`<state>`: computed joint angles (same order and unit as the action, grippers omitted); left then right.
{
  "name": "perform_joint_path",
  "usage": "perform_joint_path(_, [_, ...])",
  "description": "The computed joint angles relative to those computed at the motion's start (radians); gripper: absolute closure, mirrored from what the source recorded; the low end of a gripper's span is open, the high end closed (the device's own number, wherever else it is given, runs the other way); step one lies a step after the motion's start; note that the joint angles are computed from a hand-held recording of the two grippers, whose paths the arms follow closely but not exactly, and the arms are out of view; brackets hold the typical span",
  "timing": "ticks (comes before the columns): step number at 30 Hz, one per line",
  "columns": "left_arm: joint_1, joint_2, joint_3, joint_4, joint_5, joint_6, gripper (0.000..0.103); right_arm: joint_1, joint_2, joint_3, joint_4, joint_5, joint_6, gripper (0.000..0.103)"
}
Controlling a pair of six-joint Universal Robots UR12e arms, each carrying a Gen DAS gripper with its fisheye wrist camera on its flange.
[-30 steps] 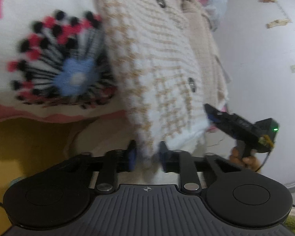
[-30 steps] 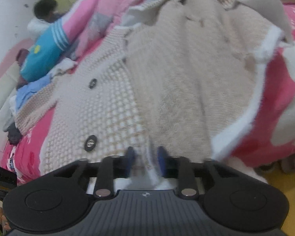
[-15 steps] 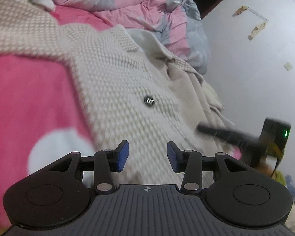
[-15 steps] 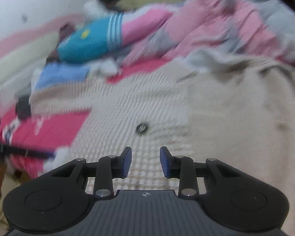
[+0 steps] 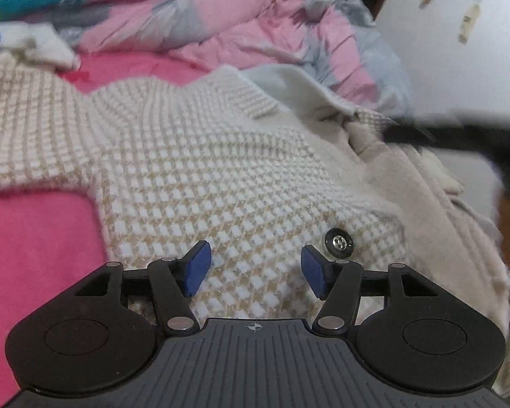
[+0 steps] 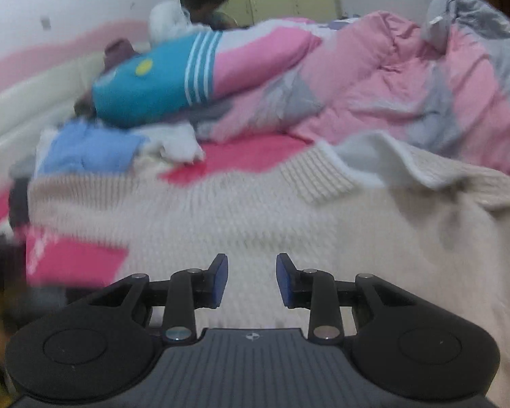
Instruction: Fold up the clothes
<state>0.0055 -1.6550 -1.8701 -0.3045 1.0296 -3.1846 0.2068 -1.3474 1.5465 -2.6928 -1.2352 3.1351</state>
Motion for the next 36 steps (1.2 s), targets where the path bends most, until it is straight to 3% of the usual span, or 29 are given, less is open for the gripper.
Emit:
perform_joint_path(2, [-0.004, -0.002, -0.021, 0.063, 0.003, 0.019, 0.036, -0.001, 0.049, -0.033, 0.036, 0.019, -0.014, 0.070])
perform_joint_path(4, [0.003, -0.004, -0.030, 0.089, -0.022, 0.017, 0.032, 0.013, 0.091, -0.083, 0.179, -0.054, -0.048, 0.071])
perform_joint_path(8, [0.032, -0.019, -0.046, 0.151, -0.119, -0.046, 0.022, 0.029, 0.098, -0.128, 0.257, -0.125, -0.144, 0.071])
perform_joint_path(12, [0.036, -0.036, -0.047, 0.201, -0.151, -0.080, 0.018, 0.041, 0.147, -0.198, 0.150, -0.059, -0.213, 0.070])
perform_joint_path(15, [0.039, -0.043, -0.050, 0.227, -0.167, -0.099, 0.018, 0.030, 0.215, -0.258, 0.086, 0.106, -0.229, 0.071])
perform_joint_path(16, [0.041, -0.045, -0.051, 0.237, -0.175, -0.111, 0.018, 0.029, 0.238, -0.270, 0.069, 0.128, -0.228, 0.071])
perform_joint_path(19, [0.049, -0.052, -0.056, 0.267, -0.196, -0.145, 0.018, 0.026, 0.291, -0.300, 0.184, 0.012, -0.230, 0.076])
perform_joint_path(20, [0.050, -0.055, -0.057, 0.279, -0.200, -0.154, 0.018, 0.015, 0.293, -0.293, 0.182, 0.020, -0.192, 0.076])
perform_joint_path(21, [0.052, -0.058, -0.059, 0.292, -0.207, -0.163, 0.018, 0.000, 0.289, -0.288, 0.176, 0.060, -0.132, 0.086])
perform_joint_path(23, [0.057, -0.065, -0.061, 0.314, -0.223, -0.180, 0.017, -0.005, 0.286, -0.304, 0.167, 0.054, -0.096, 0.087])
perform_joint_path(26, [0.063, -0.075, -0.060, 0.336, -0.250, -0.205, 0.015, 0.011, 0.309, -0.350, 0.131, 0.012, -0.191, 0.087])
perform_joint_path(29, [0.062, -0.077, -0.061, 0.344, -0.250, -0.210, 0.015, 0.017, 0.372, -0.424, 0.145, -0.049, -0.231, 0.088])
perform_joint_path(30, [0.062, -0.077, -0.062, 0.347, -0.248, -0.212, 0.015, 0.018, 0.397, -0.450, 0.155, -0.078, -0.244, 0.094])
perform_joint_path(33, [0.064, -0.080, -0.065, 0.365, -0.253, -0.224, 0.015, -0.010, 0.431, -0.479, 0.154, 0.019, -0.085, 0.103])
perform_joint_path(35, [0.067, -0.084, -0.068, 0.382, -0.263, -0.237, 0.015, -0.016, 0.417, -0.467, 0.128, 0.022, 0.005, 0.103])
perform_joint_path(36, [0.069, -0.087, -0.069, 0.397, -0.270, -0.250, 0.015, -0.013, 0.410, -0.455, 0.086, 0.013, 0.005, 0.103])
